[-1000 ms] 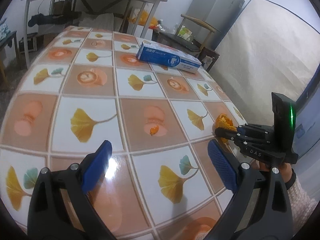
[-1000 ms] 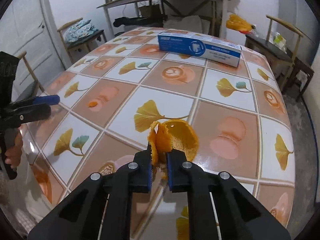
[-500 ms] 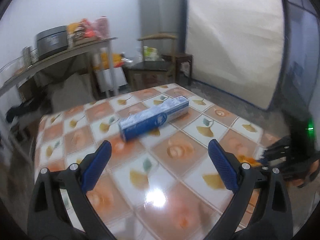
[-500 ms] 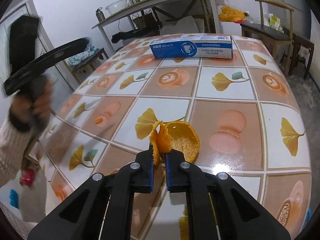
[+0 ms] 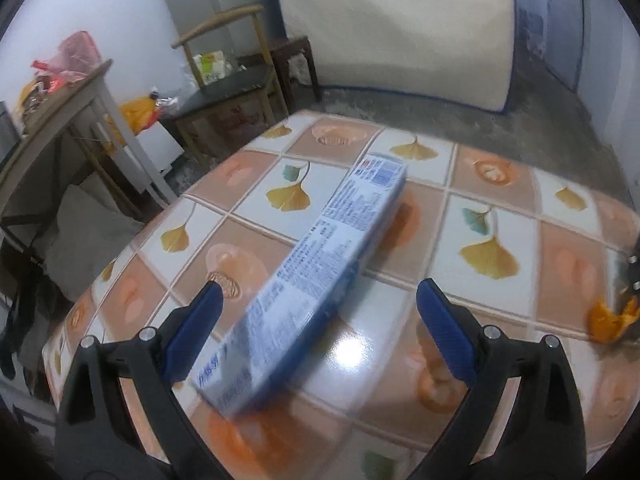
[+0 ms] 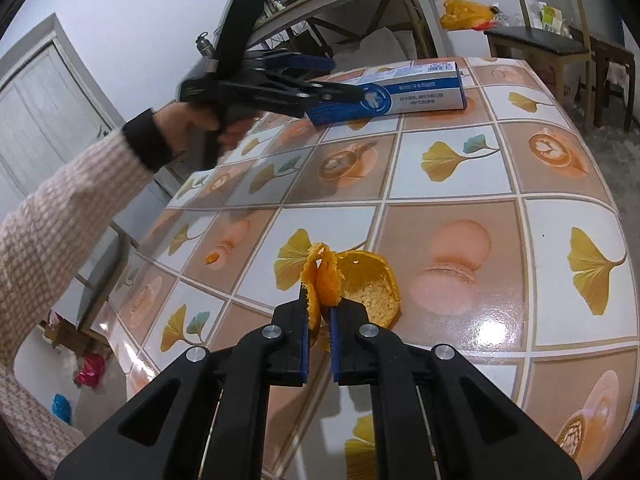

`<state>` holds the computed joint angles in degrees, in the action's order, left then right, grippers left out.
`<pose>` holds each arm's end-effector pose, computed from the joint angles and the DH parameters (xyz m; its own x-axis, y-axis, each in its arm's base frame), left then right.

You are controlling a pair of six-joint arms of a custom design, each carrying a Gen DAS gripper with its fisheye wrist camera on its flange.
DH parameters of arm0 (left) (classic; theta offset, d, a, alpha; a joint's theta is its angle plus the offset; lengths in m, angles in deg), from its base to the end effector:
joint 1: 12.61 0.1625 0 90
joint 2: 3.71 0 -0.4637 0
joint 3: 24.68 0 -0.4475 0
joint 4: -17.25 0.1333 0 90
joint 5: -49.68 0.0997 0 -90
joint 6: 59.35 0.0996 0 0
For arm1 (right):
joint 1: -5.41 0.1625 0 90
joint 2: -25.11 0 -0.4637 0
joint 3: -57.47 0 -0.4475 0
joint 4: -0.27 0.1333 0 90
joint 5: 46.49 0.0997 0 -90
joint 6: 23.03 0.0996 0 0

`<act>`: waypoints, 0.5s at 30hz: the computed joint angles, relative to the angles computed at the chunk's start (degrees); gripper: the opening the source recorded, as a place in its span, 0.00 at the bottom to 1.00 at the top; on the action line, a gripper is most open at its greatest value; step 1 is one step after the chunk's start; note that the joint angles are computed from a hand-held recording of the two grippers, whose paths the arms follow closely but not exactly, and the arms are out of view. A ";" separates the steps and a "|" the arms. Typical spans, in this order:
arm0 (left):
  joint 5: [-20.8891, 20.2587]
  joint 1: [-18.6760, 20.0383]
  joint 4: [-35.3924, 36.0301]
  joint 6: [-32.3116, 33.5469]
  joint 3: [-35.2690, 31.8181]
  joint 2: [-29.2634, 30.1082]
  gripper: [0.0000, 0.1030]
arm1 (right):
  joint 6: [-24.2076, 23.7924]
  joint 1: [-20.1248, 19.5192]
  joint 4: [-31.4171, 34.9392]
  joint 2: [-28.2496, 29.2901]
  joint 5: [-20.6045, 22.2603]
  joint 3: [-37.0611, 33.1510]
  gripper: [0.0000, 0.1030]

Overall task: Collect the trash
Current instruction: 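Grasp the blue toothpaste box with the left gripper while the right gripper holds the peel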

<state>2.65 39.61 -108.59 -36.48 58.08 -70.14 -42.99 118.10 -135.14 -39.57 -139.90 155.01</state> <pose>-0.2902 -0.7027 0.4263 -0.4369 0.5368 -0.7218 0.8110 0.5821 -0.0580 0.3849 -0.5904 0.2635 -0.7418 -0.6581 0.1287 -0.6700 0.7191 -0.1844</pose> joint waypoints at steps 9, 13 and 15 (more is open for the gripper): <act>4.08 1.20 9.28 -3.97 -3.16 2.45 0.67 | 0.71 -0.84 -0.51 -0.50 2.03 0.42 0.08; 5.64 0.37 12.88 -11.44 -3.44 1.81 0.54 | 0.56 -0.79 -1.08 -0.62 2.01 0.56 0.08; 8.19 -0.75 16.98 -16.45 -2.65 0.97 0.45 | 0.42 -0.83 -1.24 -0.74 1.96 0.71 0.08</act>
<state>10.85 38.86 -91.61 -52.93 55.43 -69.18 -42.56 117.27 -136.38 -40.31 -137.95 155.72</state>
